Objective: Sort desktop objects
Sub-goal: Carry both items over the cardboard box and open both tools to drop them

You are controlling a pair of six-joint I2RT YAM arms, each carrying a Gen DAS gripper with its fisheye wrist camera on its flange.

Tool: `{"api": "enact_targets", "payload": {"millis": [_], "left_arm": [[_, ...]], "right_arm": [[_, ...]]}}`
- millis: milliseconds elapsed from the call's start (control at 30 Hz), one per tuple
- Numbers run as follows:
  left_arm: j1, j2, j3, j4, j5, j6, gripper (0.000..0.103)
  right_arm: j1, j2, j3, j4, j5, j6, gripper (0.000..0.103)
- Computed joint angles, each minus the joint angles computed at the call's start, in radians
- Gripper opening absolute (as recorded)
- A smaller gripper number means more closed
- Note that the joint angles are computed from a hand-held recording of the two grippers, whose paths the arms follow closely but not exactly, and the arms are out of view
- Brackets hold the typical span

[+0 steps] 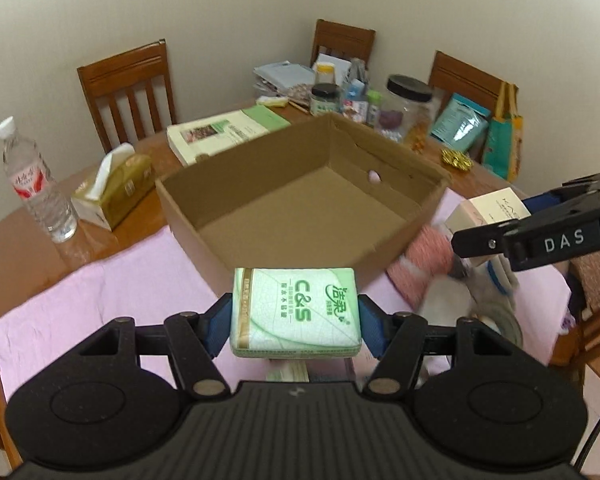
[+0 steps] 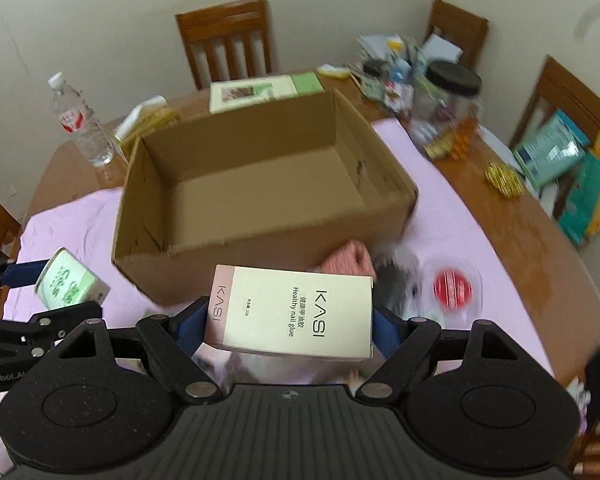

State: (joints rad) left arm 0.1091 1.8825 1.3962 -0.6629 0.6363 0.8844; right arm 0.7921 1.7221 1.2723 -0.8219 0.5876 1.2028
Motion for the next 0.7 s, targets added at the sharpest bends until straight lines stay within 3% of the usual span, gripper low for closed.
{"api": "enact_targets", "payload": {"millis": [433,467,533,600,700], "left_arm": [[-0.151,0.105,0.104,0.135,-0.123,-0.228,0.065],[-0.157,0.112,0.105,0.148,-0.13,-0.238,0.068],[-0.168,0.125,0.115,0.156,-0.152,-0.259,0.089],[-0.171,0.11,0.082,0.215,-0.165,-0.297,0.092],[-0.17,0.103,0.072,0.235,-0.178,-0.3,0.095]], "right_arm": [[-0.254,-0.017,-0.022,0.225,-0.126,-0.378,0.085],[-0.268,-0.009,-0.02,0.238,-0.135,-0.396,0.085],[-0.297,0.005,-0.02,0.269,-0.16,-0.432,0.086],[-0.328,0.021,-0.02,0.3,-0.206,-0.469,0.093],[-0.331,0.036,-0.022,0.32,-0.19,-0.493,0.103]]}}
